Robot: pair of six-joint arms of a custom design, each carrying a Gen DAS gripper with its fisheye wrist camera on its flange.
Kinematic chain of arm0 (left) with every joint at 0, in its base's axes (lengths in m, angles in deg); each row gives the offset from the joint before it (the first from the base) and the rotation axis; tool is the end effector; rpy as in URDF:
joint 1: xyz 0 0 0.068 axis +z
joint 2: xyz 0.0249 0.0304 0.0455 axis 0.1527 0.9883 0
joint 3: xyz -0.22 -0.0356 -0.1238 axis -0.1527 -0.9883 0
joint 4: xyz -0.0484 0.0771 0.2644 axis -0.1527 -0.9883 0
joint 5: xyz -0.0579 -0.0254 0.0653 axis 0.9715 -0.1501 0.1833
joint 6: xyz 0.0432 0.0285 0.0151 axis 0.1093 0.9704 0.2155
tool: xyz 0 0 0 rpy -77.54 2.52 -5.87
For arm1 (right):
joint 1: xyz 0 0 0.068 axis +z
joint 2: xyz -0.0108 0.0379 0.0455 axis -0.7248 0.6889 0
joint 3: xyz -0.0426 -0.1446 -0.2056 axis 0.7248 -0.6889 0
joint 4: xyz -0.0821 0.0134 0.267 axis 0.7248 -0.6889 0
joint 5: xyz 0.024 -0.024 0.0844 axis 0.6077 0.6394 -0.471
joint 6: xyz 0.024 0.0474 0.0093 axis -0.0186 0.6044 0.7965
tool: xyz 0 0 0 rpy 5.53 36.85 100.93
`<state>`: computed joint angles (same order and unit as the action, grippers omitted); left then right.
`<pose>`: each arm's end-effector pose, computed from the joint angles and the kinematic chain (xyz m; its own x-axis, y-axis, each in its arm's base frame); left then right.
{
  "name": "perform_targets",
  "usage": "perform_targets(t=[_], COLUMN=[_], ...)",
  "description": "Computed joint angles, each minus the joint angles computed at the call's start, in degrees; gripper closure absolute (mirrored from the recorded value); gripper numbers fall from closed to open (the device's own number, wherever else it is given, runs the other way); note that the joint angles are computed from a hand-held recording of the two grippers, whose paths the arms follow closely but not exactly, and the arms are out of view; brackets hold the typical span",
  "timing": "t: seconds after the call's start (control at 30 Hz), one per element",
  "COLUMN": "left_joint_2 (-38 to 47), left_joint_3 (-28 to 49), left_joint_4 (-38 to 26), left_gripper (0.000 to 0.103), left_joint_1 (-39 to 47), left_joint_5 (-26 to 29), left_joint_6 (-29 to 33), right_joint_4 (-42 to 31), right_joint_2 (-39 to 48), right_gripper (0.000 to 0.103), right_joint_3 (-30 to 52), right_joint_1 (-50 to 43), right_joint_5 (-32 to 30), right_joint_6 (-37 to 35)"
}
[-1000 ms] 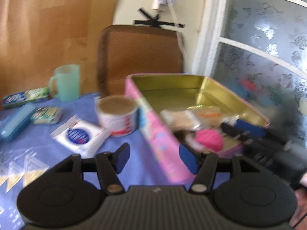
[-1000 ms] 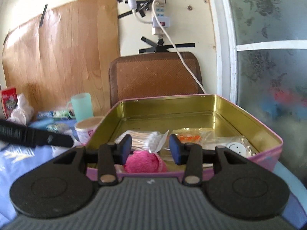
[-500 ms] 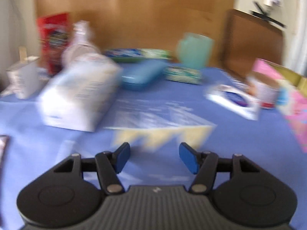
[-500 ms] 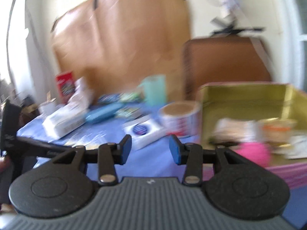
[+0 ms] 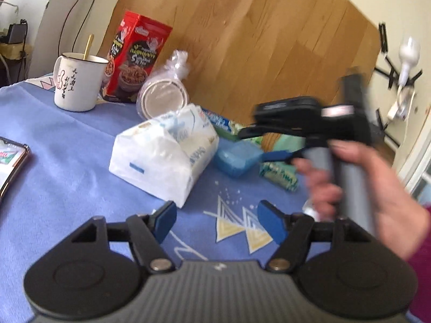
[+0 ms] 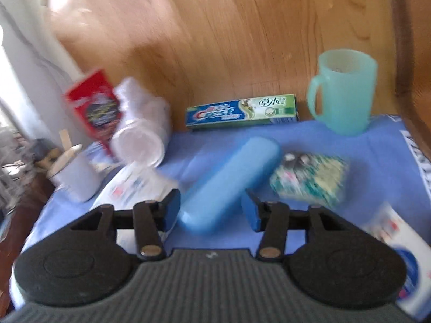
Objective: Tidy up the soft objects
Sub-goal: 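Grasp the blue toothbrush case with the right gripper, then carry the blue case into the pink tin and release it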
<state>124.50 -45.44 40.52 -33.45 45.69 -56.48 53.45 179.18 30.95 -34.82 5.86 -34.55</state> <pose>0.1860 -0.1437 0.0581 -0.4195 -0.4045 -0.8127 -0.0746 0.9076 -0.4133 0.4109 0.0968 0.0603 -0.6146 0.0671 -0.7860 -0.3493 0.8702 0.3474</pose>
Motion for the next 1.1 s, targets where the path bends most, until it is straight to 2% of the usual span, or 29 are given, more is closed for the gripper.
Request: perform_targets(t=[0.1, 0.17, 0.23, 0.27, 0.37, 0.47, 0.57, 0.7, 0.8, 0.87, 0.97, 1.07, 1.1], left_joint_2=[0.1, 0.25, 0.75, 0.86, 1.03, 1.16, 0.69, -0.82, -0.97, -2.24, -3.86, -2.26, -1.46], left_joint_3=[-0.65, -0.76, -1.09, -1.27, -1.82, -1.9, -1.5, 0.43, 2.86, 3.87, 5.71, 11.23, 13.31], left_joint_4=[2.28, 3.28, 4.85, 5.41, 6.5, 6.48, 4.88, -1.44, -6.52, -9.72, -13.79, -19.23, -21.45], left_gripper=[0.035, 0.035, 0.034, 0.034, 0.034, 0.034, 0.034, 0.032, 0.032, 0.029, 0.029, 0.029, 0.029], left_joint_1=[-0.92, -1.52, -1.64, -1.54, -1.22, -0.62, -0.41, 1.54, 5.6, 4.03, -0.96, -6.76, -8.29], left_joint_5=[-0.74, -1.28, -1.24, -0.99, -0.64, -0.3, 0.09, 5.08, 17.47, 17.82, 19.89, 21.18, 20.82], left_joint_6=[1.04, 1.8, 2.27, 2.31, 1.42, 0.54, 0.37, 0.68, 3.0, 4.62, 1.76, -1.36, -1.73], right_joint_4=[-7.55, -11.61, -15.38, -15.06, -13.88, -10.94, -6.99, 2.29, 12.6, 21.86, 34.31, 46.44, 50.74], right_joint_2=[4.59, 7.4, 10.17, 10.75, 10.33, 8.38, 4.27, -4.1, -8.8, -8.72, -4.82, 2.29, 5.52], right_gripper=[0.037, 0.036, 0.036, 0.038, 0.047, 0.047, 0.047, 0.047, 0.047, 0.047, 0.045, 0.029, 0.028], right_joint_3=[9.23, 14.2, 18.34, 18.71, 17.17, 12.68, 4.41, -14.17, -29.78, -37.99, -45.95, -49.53, -49.68], right_joint_1=[1.96, 3.37, 3.96, 4.35, 5.27, 3.27, 0.59, -3.36, -8.93, -12.91, -19.18, -25.05, -26.0], right_joint_5=[4.08, 8.01, 8.81, 9.97, 13.0, 9.77, 5.05, -2.86, -8.82, -11.95, -15.03, -19.21, -20.31], right_joint_6=[5.26, 6.25, 6.91, 6.2, 1.03, 0.03, -2.69, -11.8, -20.73, -24.55, -27.71, -27.86, -27.29])
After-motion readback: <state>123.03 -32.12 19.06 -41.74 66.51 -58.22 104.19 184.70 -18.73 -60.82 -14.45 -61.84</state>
